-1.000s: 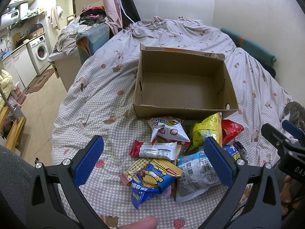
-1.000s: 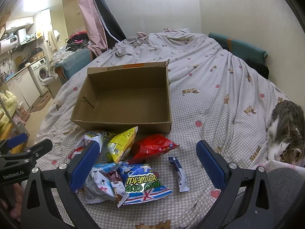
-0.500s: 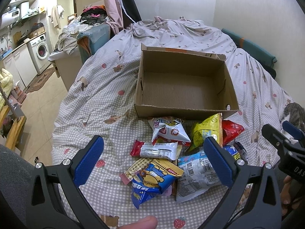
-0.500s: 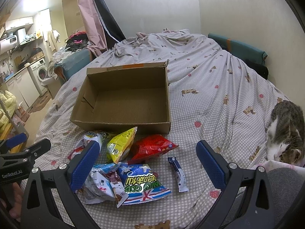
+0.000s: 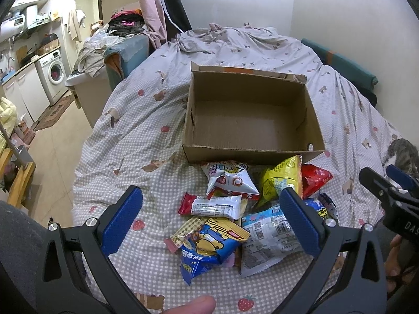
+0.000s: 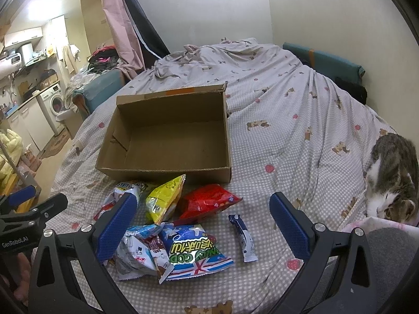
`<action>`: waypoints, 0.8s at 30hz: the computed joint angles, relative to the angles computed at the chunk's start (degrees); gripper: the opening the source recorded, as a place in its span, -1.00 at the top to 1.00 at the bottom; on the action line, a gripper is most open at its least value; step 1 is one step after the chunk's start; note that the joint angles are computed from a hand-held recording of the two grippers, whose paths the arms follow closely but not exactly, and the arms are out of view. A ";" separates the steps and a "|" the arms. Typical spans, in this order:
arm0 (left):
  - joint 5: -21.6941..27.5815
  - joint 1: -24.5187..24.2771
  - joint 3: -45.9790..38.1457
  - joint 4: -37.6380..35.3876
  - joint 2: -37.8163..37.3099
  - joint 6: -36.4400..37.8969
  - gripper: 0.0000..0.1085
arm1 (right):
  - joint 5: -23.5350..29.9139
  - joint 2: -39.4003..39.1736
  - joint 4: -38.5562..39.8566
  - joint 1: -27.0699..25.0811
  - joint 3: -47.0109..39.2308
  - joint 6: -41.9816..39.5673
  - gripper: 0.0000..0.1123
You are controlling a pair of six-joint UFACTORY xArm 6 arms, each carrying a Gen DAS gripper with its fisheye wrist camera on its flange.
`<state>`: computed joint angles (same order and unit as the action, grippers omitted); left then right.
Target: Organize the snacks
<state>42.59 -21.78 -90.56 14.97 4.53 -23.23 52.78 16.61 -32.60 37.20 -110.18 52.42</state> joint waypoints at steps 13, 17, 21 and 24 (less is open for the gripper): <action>8.99 0.85 -6.46 -3.41 2.77 2.37 -0.90 | -1.18 -2.07 8.32 -2.46 1.32 -2.02 -0.83; 15.68 2.44 -15.64 -5.15 8.04 4.42 -0.90 | 2.87 -0.61 17.40 -5.44 -2.49 -6.56 -0.83; 25.53 4.60 -29.01 -6.06 16.34 5.81 -0.90 | 8.57 2.23 22.82 -8.84 -8.12 -9.08 -0.83; 33.61 6.31 -38.63 -8.77 22.64 6.30 -0.90 | 10.72 3.65 23.85 -10.49 -10.14 -8.46 -0.83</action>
<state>76.21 -15.47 -129.19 6.20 27.17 -16.93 63.50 20.26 -8.75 26.71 -120.32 43.96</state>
